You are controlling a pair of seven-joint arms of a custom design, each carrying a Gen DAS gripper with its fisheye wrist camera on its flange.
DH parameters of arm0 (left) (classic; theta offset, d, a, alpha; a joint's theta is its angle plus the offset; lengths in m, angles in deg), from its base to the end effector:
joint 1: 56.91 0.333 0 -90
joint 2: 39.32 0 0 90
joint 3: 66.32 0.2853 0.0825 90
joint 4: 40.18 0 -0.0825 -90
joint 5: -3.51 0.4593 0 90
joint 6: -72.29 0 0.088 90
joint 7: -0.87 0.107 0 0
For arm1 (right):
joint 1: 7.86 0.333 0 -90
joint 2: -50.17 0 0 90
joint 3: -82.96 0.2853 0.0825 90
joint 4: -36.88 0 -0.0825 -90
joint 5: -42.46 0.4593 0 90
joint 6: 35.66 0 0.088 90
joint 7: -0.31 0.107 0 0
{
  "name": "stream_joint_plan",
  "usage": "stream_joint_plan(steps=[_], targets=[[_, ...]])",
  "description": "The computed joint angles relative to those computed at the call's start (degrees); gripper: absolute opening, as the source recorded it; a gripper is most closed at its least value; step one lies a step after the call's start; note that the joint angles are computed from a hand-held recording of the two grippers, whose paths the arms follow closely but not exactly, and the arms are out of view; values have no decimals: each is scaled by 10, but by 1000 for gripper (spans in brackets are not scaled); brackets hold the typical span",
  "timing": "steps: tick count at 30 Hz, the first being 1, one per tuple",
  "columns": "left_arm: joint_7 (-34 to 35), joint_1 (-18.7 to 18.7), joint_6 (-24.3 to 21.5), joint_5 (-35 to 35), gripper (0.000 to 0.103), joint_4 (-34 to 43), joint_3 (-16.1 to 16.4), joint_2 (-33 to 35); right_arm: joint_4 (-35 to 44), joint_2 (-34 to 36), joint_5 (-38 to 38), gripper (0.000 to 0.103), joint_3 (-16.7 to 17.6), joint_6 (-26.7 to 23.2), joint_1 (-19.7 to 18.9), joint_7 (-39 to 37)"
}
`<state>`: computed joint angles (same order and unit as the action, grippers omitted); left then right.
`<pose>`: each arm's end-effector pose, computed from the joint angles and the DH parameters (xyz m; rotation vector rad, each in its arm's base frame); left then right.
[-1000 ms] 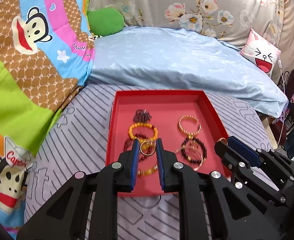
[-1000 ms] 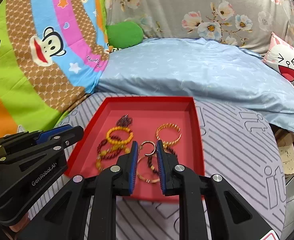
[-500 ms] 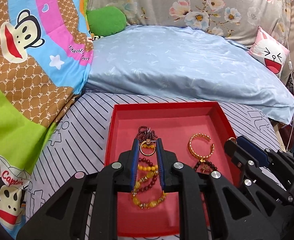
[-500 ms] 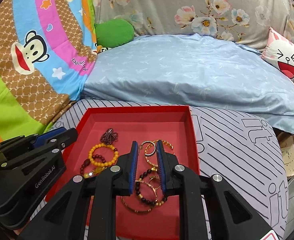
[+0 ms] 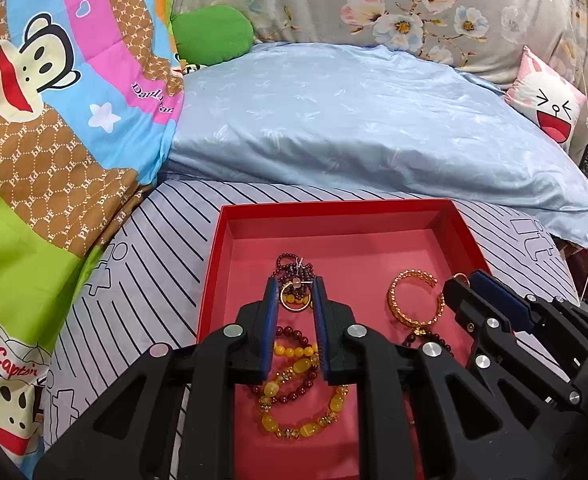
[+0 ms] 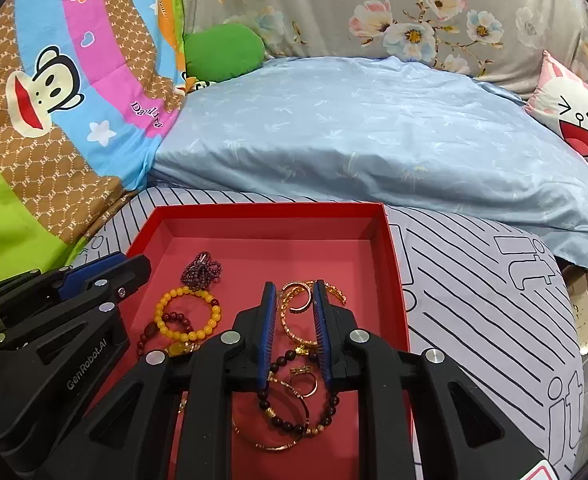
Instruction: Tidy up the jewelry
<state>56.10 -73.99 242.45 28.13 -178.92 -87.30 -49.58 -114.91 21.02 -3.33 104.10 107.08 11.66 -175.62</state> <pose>0.4354 -0.3765 0.3724 -1.3687 2.2387 -0.8773 0.3753 0.3055 0.3574 -1.4355 2.0746 -0.7982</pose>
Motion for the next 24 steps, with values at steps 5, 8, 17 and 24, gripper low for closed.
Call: stream_joint_plan(steps=[5,8,17,24], targets=[[-10,3,-1,12,17,9,-1,11,3,10,-5,17,-2,3,-4,3],[-17,3,-3,20,17,13,-1,17,5,14,-5,18,-4,1,-4,1],[-104,17,-15,113,40,19,-12,19,-1,8,-7,40,-2,-11,1,17],[-116,8,-19,124,42,9,-6,1,-8,-17,-1,54,9,-63,16,28]])
